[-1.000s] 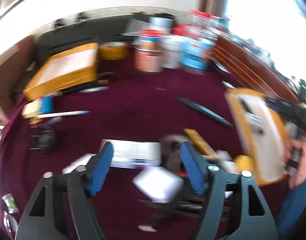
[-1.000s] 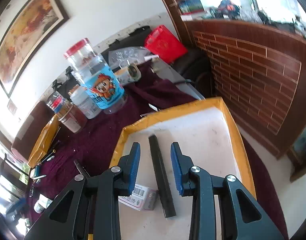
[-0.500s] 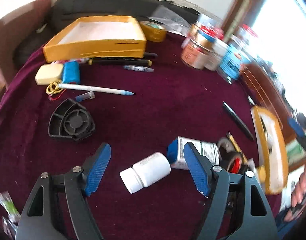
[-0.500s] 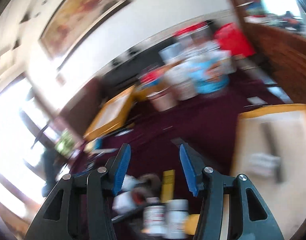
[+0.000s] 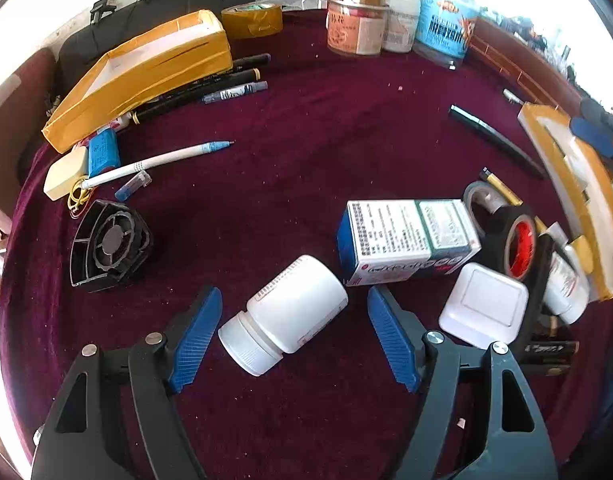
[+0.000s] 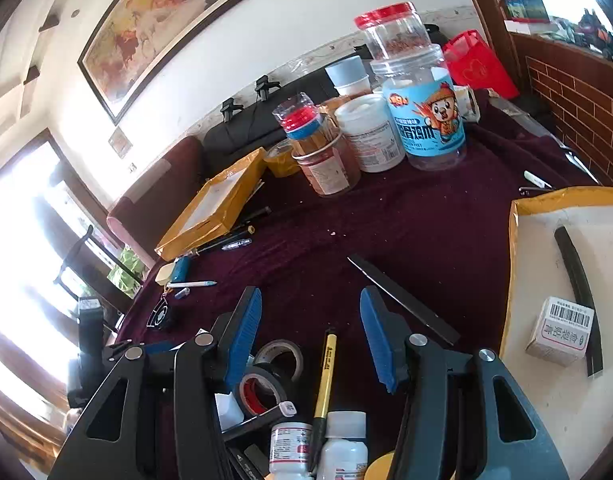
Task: Organize rigid objects
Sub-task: 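Grasp the white pill bottle with the left gripper while the right grasps another black marker, then carry the pill bottle and black marker over to the cardboard tray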
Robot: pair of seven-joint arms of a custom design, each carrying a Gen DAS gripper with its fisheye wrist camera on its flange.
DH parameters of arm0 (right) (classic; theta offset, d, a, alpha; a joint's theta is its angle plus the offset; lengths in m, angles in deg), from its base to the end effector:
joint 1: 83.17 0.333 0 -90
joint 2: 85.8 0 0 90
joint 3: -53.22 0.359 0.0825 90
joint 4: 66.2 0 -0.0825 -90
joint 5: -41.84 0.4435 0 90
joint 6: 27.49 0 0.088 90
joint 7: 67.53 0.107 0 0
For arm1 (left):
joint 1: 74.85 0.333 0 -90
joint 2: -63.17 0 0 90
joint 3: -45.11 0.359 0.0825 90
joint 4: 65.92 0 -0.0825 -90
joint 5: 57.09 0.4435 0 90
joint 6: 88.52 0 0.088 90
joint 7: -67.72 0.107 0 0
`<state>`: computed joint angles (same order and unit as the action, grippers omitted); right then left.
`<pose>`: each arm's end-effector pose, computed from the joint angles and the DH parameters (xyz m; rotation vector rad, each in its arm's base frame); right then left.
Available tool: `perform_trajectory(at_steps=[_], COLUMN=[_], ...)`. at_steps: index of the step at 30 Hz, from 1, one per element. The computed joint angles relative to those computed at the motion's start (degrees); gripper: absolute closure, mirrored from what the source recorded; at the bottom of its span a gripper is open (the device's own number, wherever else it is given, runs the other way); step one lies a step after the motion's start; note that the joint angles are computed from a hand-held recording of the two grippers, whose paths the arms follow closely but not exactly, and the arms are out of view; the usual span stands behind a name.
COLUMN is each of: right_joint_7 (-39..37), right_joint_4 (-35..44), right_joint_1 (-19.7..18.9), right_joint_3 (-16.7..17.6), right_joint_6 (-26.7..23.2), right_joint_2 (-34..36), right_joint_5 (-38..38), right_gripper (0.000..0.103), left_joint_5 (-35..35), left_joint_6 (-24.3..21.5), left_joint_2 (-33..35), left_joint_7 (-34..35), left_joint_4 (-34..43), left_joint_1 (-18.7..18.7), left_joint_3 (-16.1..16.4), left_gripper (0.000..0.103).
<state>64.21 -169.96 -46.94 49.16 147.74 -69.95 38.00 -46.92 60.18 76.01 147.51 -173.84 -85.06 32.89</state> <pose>0.6219 0.4040 0.5208 -1.4693 1.6083 -0.2241 0.6592 -0.2655 0.4587 -1.6213 2.2566 -0.5578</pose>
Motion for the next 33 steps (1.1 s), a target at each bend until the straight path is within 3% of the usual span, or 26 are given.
perform_trajectory(at_steps=[3,7,9,11,14,17,23,25,27,29,33], right_joint_7=[2.63,8.98,12.67,11.40,6.73,3.42,0.54,-1.52,-1.64,-1.47,-0.82], right_joint_4=[0.12,0.94,2.27,5.13,9.12,15.65,26.81,28.48,27.55,27.73,25.15], right_joint_1=[2.49,5.72,6.19,3.83,-0.69,-2.86,-3.54,-4.63,-4.11,-3.10,-3.44], right_joint_3=[-3.03,-7.37,-8.39,-5.59,-0.35,2.32,2.26,3.31,3.02,2.62,3.80], right_joint_6=[-0.46,-3.21,-7.34,-15.33,-21.70,-30.39,-43.54,-45.68,-44.95,-46.05,-43.58], right_joint_2=[-0.07,0.20,0.83,1.87,3.89,7.35,14.51,15.84,15.54,15.44,13.84], right_joint_5=[-3.05,-10.31,-13.65,-12.08,-7.93,-8.23,-10.24,-8.29,-8.72,-9.98,-7.83], right_gripper=[0.057,0.057,0.057,0.057,0.057,0.057,0.057,0.056,0.065,0.088,0.091], left_joint_5=[1.25,1.34,3.00,5.91,10.94,9.78,6.21,5.32,4.32,1.95,0.02], left_joint_6=[-1.30,-0.32,0.10,0.17,0.19,0.15,0.19,0.05,-0.08,-0.32,-1.52], left_joint_2=[0.84,0.98,1.09,1.24,1.30,1.40,1.36,1.37,1.29,1.14,0.53], left_joint_7=[-2.40,-5.63,-8.11,-11.75,-16.72,-16.78,-14.64,-13.64,-12.89,-10.77,-7.71], left_joint_4=[0.95,0.90,0.92,1.13,1.17,1.26,1.15,1.19,1.15,1.11,0.82], left_joint_1=[-0.32,-0.19,-0.76,-1.72,-2.89,-1.85,-0.28,-0.04,0.19,0.87,1.20], left_joint_3=[0.73,1.19,1.51,2.22,3.13,2.28,1.24,1.03,0.85,0.23,-0.03], left_gripper=[0.041,0.041,0.041,0.041,0.041,0.041,0.042,0.042,0.042,0.042,0.039])
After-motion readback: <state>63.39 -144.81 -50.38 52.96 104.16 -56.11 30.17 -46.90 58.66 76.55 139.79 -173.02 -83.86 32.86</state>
